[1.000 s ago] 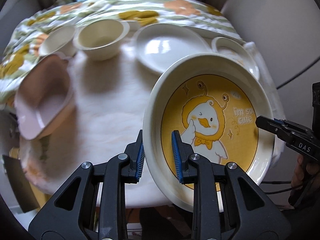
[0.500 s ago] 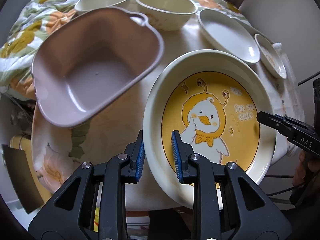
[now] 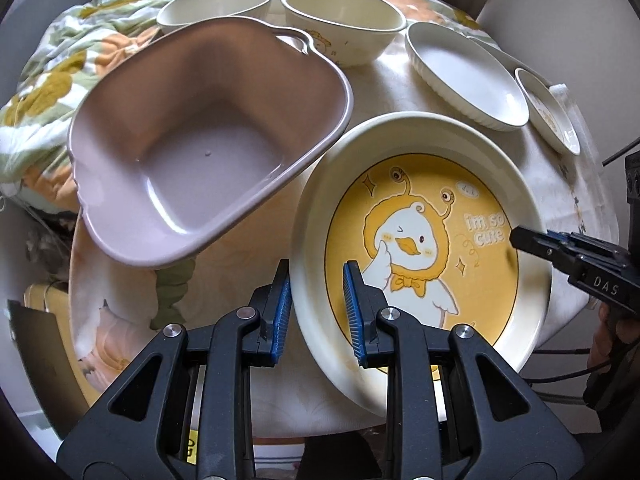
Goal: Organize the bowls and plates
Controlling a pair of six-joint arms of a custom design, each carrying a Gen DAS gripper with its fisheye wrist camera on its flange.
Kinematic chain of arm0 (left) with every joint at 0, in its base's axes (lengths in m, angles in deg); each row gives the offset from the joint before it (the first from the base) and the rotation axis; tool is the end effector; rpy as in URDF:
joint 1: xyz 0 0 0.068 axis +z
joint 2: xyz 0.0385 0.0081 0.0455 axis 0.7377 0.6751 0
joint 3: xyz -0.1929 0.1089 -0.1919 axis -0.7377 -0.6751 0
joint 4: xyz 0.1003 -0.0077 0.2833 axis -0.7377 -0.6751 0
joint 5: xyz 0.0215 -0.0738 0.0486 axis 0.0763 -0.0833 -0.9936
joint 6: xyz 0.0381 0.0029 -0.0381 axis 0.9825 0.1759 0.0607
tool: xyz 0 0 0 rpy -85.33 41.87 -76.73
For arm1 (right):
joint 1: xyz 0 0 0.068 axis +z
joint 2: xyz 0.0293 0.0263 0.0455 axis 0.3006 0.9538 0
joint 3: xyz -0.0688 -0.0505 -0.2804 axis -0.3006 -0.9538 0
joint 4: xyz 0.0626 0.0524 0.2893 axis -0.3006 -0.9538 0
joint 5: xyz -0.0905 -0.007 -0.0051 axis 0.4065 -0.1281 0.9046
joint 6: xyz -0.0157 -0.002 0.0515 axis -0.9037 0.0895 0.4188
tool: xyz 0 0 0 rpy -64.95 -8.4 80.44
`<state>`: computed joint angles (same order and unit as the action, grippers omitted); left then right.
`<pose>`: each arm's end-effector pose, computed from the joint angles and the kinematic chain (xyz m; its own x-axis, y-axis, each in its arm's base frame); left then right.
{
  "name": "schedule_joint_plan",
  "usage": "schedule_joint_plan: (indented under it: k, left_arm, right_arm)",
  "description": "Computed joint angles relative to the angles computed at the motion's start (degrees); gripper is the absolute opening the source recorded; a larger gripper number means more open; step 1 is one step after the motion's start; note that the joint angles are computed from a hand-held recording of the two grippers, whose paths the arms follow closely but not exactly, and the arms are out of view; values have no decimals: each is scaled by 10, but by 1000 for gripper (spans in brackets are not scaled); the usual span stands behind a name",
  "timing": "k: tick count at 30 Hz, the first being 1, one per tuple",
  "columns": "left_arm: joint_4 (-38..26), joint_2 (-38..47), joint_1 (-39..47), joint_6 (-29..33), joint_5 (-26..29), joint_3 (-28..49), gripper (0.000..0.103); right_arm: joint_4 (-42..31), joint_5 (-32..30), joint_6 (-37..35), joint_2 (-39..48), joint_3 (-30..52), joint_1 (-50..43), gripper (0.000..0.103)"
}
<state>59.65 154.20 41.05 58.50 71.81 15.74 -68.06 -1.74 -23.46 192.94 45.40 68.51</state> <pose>0.2891 -0.0418 0.0138 -0.8598 0.3657 -0.3565 0.4369 0.8881 -0.1427 0.1952 0.2323 0.0125 -0.8927 0.2871 -0.3475 0.1518 0.9174 0.3680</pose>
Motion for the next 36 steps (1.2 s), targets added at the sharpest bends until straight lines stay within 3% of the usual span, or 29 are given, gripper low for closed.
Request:
schedule_joint_plan:
  k: [7,16,17,20,21,23,26,31,36]
  left_arm:
    - [14,-3,-5,5,-13,-7,21]
    - [41,-1,-45,-18,-79,-19,22]
    - [41,2,-50,-23,-86,-17,22]
    - [44,4,-55,-35,-90,-18,27]
    - [46,4,-57,-39,-92,-19,29]
    - [45,4,-64,-51,-93,-19,36]
    - [49,8,-82,-70,-111,-21,74]
    - [55,-24,-121,-126,-152,-48,76]
    - [-9,-147,-167,-212,-191,-93,76]
  right_arm:
    - [-2,5,3,1,-3,5,14]
    - [-12,7,15,8,10,5,15]
    - [-15,7,14,9,12,5,17]
    - [-19,12,8,10,18,10,51]
    - [-18,14,7,9,18,11,57]
    - [-19,14,1,9,22,12,57]
    - [2,8,-11,7,16,10,57]
    - [1,1,-44,-24,-4,4,57]
    - [-29,-3,-86,-137,-70,-17,57]
